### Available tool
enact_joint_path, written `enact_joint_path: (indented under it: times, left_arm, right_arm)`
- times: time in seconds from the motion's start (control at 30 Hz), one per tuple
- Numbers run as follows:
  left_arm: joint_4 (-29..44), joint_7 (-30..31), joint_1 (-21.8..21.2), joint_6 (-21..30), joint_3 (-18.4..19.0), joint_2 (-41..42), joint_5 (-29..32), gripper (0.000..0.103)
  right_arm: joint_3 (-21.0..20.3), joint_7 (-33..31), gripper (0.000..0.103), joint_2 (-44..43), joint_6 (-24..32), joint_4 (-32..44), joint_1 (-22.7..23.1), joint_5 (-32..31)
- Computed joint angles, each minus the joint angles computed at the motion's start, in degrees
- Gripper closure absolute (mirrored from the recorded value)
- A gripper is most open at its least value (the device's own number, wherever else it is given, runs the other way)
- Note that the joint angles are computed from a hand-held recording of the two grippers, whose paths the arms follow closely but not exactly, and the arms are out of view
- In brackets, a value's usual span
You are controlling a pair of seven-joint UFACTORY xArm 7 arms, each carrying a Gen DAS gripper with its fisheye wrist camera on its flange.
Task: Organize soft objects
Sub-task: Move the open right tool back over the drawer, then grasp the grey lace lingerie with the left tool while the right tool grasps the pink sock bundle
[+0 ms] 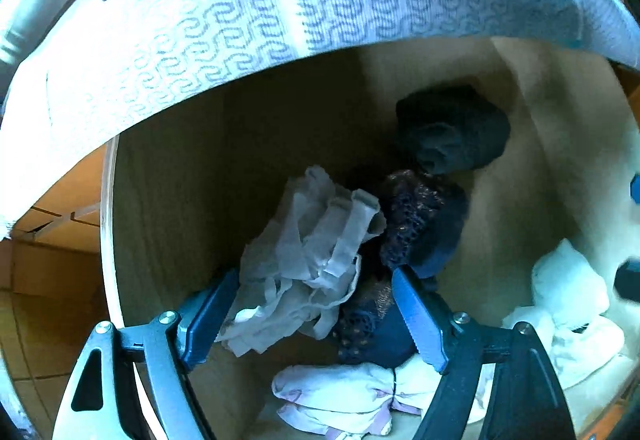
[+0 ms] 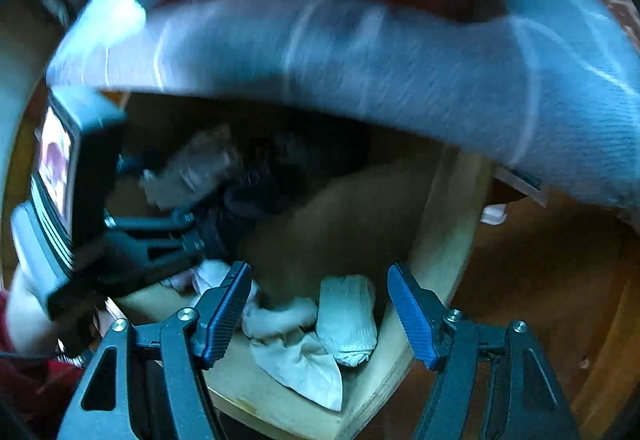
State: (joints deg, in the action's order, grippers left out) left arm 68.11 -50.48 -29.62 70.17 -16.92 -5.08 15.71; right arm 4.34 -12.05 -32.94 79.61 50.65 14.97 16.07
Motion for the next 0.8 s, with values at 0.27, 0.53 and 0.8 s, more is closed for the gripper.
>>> enact_joint_path:
  times: [0.27, 0.53, 0.8]
  left_arm:
    - [2.29, -1.92, 0.19, 2.22, 0.52, 1.78, 2.24, 0.029]
    - [2.43, 1.38, -0.7, 3.54, 0.45, 2.09, 6.05, 0.048]
    - [-6.04, 5.25, 1.85, -7.18, 1.6, -5.6, -3.05, 0.085]
  right_arm:
    - [-0.54, -2.62, 0.032, -0.35, 2.6, -2.38, 0.58, 0.4]
    - [1.06, -6.49, 0.032, 0.53, 4.23, -3.4, 2.66, 0.82]
    - [3.98, -7.47, 0.031, 0.28, 1.31, -4.08, 4.93, -1.2]
